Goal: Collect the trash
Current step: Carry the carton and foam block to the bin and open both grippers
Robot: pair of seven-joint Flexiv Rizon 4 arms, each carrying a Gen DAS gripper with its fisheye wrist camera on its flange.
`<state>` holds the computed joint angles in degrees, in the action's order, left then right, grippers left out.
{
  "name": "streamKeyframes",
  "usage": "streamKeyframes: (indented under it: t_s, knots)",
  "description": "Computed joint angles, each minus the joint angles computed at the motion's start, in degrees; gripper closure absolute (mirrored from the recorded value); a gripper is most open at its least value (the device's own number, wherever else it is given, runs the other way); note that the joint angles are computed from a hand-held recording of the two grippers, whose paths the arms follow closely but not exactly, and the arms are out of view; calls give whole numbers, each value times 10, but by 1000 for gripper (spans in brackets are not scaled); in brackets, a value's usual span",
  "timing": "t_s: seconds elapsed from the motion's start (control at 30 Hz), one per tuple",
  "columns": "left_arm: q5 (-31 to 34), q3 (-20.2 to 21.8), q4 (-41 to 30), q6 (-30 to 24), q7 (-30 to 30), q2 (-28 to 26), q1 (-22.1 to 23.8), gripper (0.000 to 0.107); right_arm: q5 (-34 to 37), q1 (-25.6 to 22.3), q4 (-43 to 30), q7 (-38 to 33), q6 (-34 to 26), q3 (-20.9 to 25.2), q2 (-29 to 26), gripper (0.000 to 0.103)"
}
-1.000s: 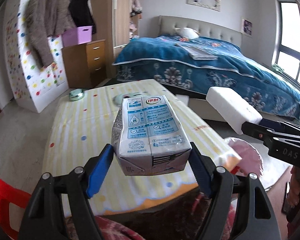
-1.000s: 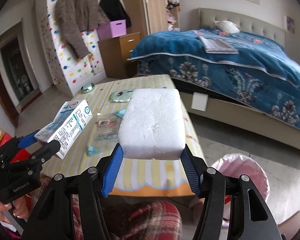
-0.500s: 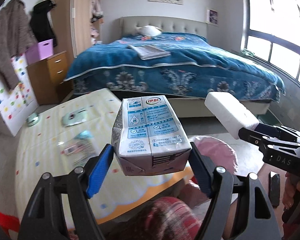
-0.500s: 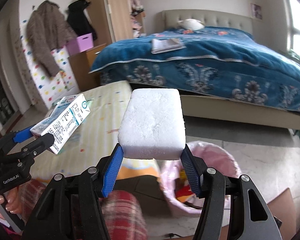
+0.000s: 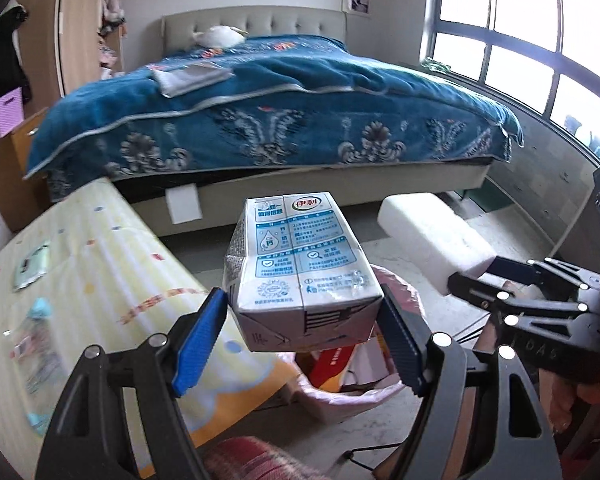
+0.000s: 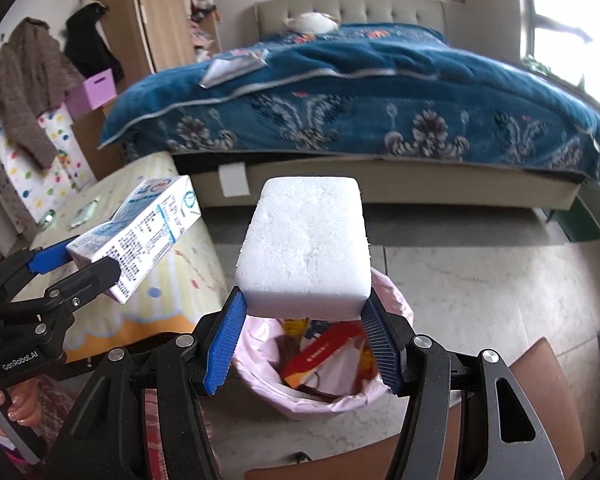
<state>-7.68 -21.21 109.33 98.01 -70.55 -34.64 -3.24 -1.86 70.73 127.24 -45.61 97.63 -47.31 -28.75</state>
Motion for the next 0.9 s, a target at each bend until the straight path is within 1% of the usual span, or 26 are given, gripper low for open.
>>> streamKeyframes:
  t_s: [0.07,0.13,0.17,0.2,0.23,0.27,0.3,0.33,0.4,0.53,0.63,0.7,0.73,0.8,0.83,0.9]
  knots:
    - [-1,-8,-18,-11,6,-14,0,34,-2,-31,-7,-1,-1,25,-5,44]
    - [-5,-12,-34,-19,10,-26,-1,33,-1,-45,-8,2,3,37,-12,43]
    - [-10,-12,-42,-25,11,-32,-3,31,18,-66,-20,-12,-2,57,-19,41]
    - [-16,-7,-52,-33,9,-37,-8,21,-1,-72,-18,6,0,59,-21,37]
    - [-23,7,-58,-37,3,-39,-20,19,-2,-78,-22,9,-3,66,-25,36]
    - [-31,26,-61,-35,-8,-39,-34,18,-5,-91,-27,13,-14,78,-25,31]
    - [-33,25,-60,-35,-10,-39,-32,18,-9,-105,-29,20,-22,90,-24,27]
    - [-35,23,-57,-35,-11,-38,-28,17,-16,-113,-31,26,-25,97,-21,27]
    - [-38,46,-50,-32,-20,-30,-40,17,-27,-126,-26,37,-23,110,-13,26]
    - [-38,75,-25,-22,-37,-11,-49,16,-43,-120,-15,52,-17,102,-10,25]
    - [-37,76,-3,-14,-47,4,-40,16,-47,-104,-9,54,-13,89,-10,23]
    - [-36,82,16,-3,-57,18,-37,15,-50,-88,-8,49,-11,75,-11,16]
    - [-34,87,24,3,-62,23,-38,15,-51,-81,-8,46,-10,70,-12,15]
    - [-32,107,41,15,-74,37,-46,11,-53,-66,-9,36,-13,60,-11,14]
    - [-30,119,47,20,-79,43,-52,11,-56,-60,-13,32,-19,57,-9,13]
    - [-32,168,59,32,-93,55,-84,11,-67,-43,-17,23,-25,47,-8,13]
